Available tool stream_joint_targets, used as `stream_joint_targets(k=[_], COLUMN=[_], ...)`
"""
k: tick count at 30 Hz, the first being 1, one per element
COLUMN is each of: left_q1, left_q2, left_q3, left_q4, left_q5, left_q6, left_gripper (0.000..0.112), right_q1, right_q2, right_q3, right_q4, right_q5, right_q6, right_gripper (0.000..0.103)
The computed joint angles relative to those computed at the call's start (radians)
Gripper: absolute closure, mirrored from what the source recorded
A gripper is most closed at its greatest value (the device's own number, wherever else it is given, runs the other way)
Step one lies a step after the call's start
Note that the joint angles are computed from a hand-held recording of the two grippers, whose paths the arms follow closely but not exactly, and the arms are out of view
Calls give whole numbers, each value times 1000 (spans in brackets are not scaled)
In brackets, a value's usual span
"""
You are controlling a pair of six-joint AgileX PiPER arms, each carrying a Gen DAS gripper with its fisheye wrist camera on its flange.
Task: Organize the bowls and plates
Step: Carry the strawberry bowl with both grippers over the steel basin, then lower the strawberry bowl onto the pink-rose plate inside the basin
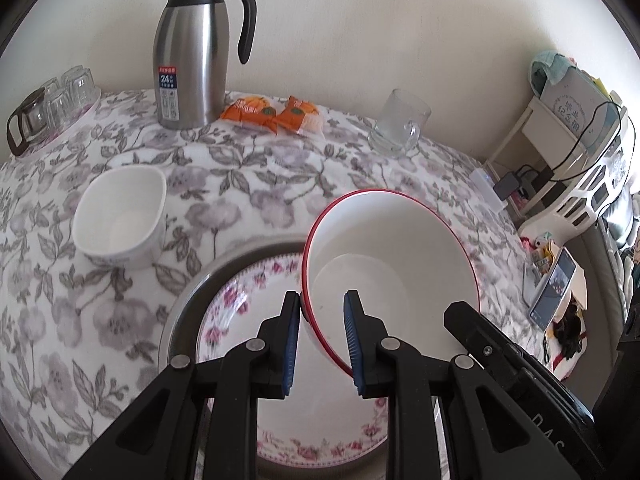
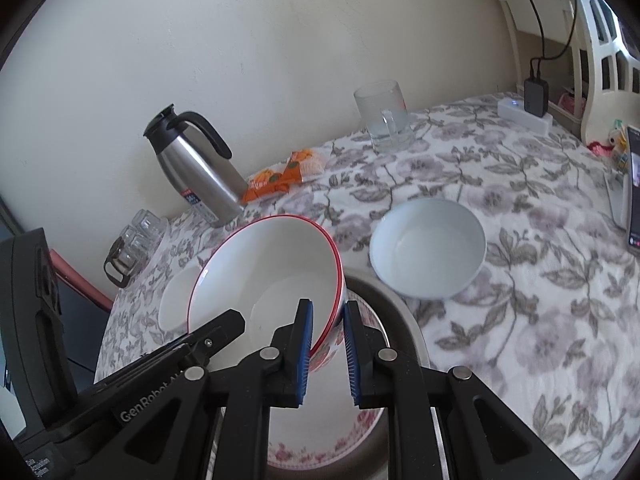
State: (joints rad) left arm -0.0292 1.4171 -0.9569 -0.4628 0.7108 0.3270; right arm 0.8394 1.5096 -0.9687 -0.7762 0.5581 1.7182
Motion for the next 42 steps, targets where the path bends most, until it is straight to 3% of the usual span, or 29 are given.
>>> stream_joint_targets(k=[19,42], left_q1=[58,49], left_q2=[-17,18], left_q3=[100,97], left_q4=[29,47], left_q5=[52,48], left_q6=[-29,-47], left_gripper=[88,88], right_q1=[61,41], right_q2=[43,60], right_q3=[-9,-5], right_q4=[79,113], right_q5=[30,-3], right_q6=[-70,-94], right_gripper=[86,86])
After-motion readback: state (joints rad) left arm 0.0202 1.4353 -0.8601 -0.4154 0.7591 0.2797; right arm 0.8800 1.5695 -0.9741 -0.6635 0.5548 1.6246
